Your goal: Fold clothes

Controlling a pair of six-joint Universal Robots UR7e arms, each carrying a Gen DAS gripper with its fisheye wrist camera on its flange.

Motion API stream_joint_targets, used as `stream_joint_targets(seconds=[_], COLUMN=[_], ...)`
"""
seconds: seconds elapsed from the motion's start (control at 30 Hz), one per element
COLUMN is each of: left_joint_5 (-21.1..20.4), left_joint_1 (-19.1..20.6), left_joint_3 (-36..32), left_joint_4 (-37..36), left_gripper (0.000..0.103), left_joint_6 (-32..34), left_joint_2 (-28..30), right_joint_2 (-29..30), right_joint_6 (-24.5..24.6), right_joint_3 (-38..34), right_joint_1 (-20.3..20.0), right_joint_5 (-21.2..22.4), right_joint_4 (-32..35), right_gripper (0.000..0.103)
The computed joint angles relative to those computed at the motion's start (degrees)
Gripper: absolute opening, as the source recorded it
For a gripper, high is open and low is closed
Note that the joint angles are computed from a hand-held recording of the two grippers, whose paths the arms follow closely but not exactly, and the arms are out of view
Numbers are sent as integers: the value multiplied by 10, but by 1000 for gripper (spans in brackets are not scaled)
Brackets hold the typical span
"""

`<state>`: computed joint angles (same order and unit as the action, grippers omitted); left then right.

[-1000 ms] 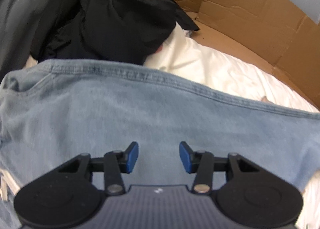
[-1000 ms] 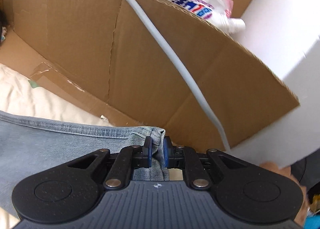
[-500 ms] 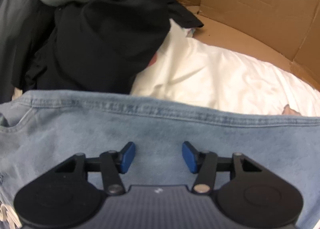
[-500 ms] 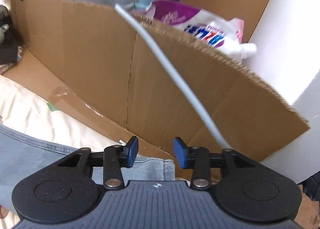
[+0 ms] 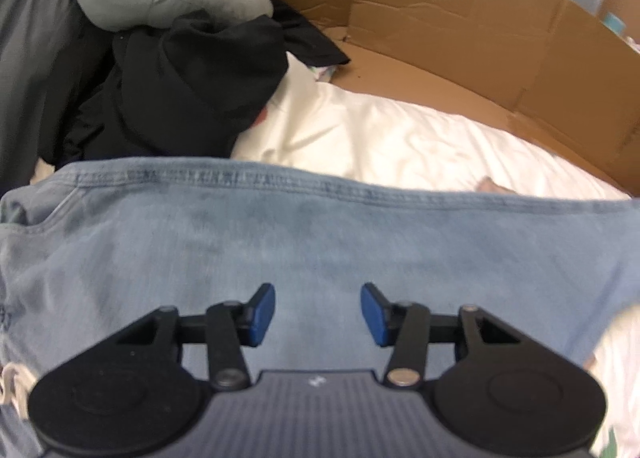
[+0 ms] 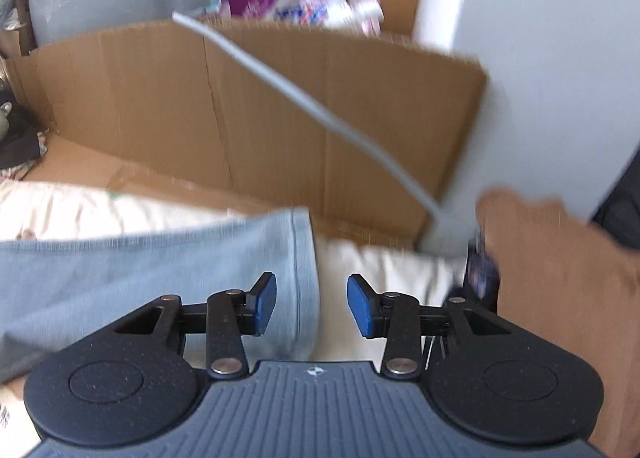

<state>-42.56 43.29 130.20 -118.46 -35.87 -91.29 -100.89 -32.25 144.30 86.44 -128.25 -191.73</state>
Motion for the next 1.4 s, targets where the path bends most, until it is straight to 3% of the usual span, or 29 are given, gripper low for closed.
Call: stream_joint_targets(seconds=[0.2,0.43,0.6,0.73,0.77,0.8,0.83,0.93,1.07,1.4], left_joint_5=[-12,-37,-55,-78,-86,-93,-98,-109,-110,-109], left_joint_1=[-71,-132,-156,-162,-163,-165,-167,-172,-176,-182], left_joint_3=[32,54,73,86,89,91,94,96,96,88], left_joint_4=[104,198,238,243,238,234,233,232,236,245], left_gripper=[51,51,51,51,51,51,50,51,51,51], left_joint_6=[-72,-168,-248,-270,-270,-272,-274,-272,-272,-281], left_joint_2=[-75,-138,-169,-176,-178,-180,-181,-176,-171,-166], right_joint_2=[-32,-23,6,31,30,28,25,-5,-20,-91], right_joint_6=[15,32,47,39,36,35,37,40,36,68], right_joint_3=[50,70,72,72,73,71,67,60,47,2], right_joint_1=[-39,-83,-111,-123,-127,-127,-124,-125,-94,-13], right_joint_5=[26,63,94,105,112,112,110,121,61,-32], right_joint_4=[7,-10,-28,-53,-53,-47,-41,-1,23,199], right_gripper=[49,50,54,56,51,33,22,17,16,15])
